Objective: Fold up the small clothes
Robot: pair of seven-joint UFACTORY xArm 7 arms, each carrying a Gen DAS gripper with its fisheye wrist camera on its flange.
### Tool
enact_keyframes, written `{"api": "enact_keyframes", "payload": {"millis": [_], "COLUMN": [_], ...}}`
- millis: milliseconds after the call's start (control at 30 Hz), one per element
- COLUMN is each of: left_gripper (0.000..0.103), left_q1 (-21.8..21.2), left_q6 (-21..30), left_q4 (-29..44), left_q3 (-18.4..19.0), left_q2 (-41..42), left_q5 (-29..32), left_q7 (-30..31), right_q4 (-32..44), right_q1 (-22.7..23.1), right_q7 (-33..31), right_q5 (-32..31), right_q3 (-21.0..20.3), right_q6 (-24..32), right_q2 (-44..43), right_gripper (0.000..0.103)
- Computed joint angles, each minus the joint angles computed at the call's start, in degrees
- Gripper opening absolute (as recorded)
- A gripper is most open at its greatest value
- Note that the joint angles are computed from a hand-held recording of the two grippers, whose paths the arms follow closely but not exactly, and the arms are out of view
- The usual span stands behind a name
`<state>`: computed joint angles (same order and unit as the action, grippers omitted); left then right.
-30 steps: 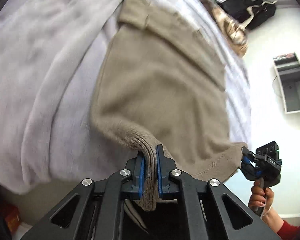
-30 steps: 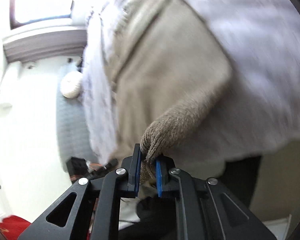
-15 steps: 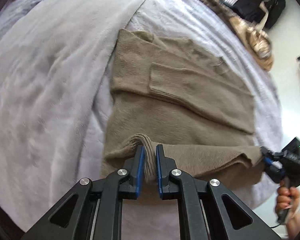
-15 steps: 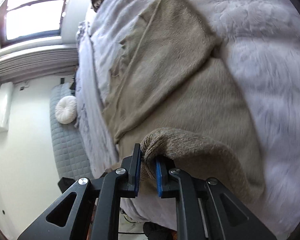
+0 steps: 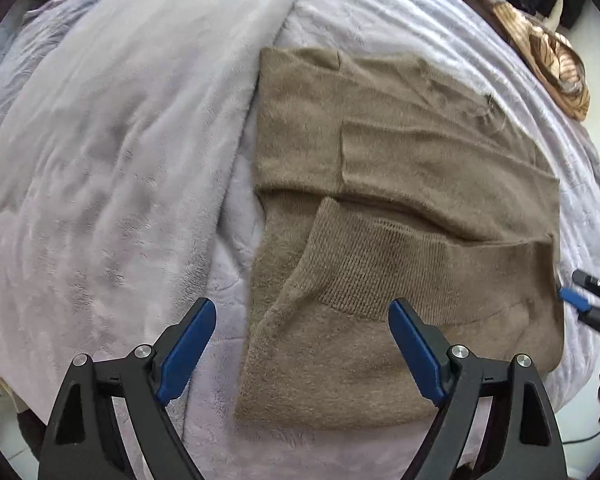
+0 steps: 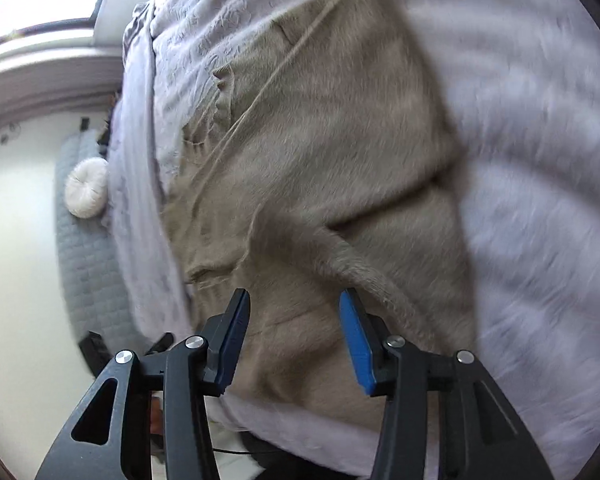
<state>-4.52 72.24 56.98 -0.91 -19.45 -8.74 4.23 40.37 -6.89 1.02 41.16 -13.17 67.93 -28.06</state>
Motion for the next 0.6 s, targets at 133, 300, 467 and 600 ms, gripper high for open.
{"api": "enact_keyframes", "payload": {"millis": [133, 300, 467, 600], "left_gripper": [0.088, 0.088, 0.083, 0.007], "left_q1": [-1.00, -1.87, -2.42, -2.44], "left_q6": [-0.19, 0.36, 0.10, 1.42], "left_q4": [1.33, 4.36, 5.07, 5.31], "left_q3": [0.34, -0.76, -1.59, -1.61], "left_q2": [3.87, 10.35, 13.59, 13.98], "left_q5": [-1.69, -1.89, -2.47, -4.27], "left_q7": [4.41, 8.66, 12.65, 15.55], "right_q4": [3.26, 6.06, 5.91, 4.62], "right_q1": [0.15, 2.03, 3.23, 4.43], "right_q7": [-1.76, -3.60, -2.31, -1.57], "right_q5": [-6.97, -16.82, -21.87, -21.57], "right_q3": [2.08, 6.80, 8.57, 8.94], "right_q6": [0.25, -2.96, -6.00, -5.74], "right_q2": [1.68, 4.44, 7.08, 6.78], "right_gripper": [0.051, 0.051, 0.051, 0.018]}}
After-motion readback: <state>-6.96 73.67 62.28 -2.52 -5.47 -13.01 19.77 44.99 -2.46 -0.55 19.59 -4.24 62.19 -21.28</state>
